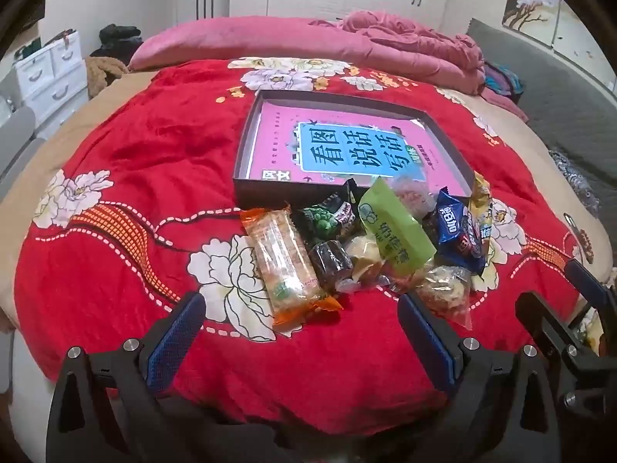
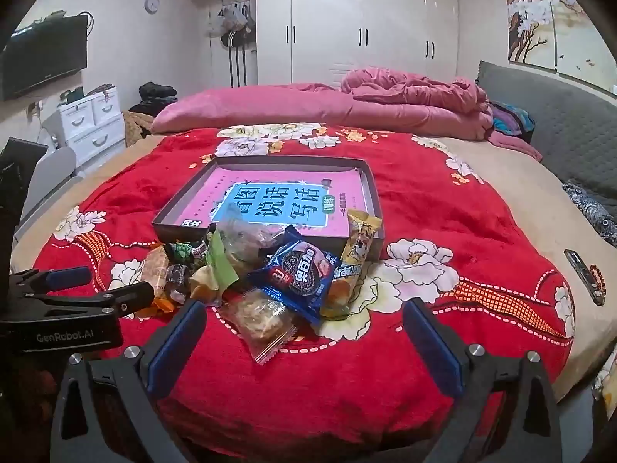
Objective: Organize snacks
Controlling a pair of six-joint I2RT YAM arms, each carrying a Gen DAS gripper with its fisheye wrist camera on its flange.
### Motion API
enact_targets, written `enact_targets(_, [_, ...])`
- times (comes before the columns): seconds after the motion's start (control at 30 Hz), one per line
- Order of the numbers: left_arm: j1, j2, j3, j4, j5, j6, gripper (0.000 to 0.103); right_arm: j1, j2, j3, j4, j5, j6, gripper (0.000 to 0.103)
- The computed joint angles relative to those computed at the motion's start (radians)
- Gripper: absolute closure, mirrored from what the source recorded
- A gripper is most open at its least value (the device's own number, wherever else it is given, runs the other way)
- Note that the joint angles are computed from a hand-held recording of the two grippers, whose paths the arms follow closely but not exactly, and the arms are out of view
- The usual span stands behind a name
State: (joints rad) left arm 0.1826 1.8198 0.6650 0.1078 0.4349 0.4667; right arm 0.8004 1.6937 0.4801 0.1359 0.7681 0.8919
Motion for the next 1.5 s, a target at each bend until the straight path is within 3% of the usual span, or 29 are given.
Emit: enact_targets(1.5, [-0.004, -0.009, -0.004, -0.001, -0.003, -0.002, 0.003, -0.022, 0.011, -0.017, 0.026, -0.03, 0.024, 0.0])
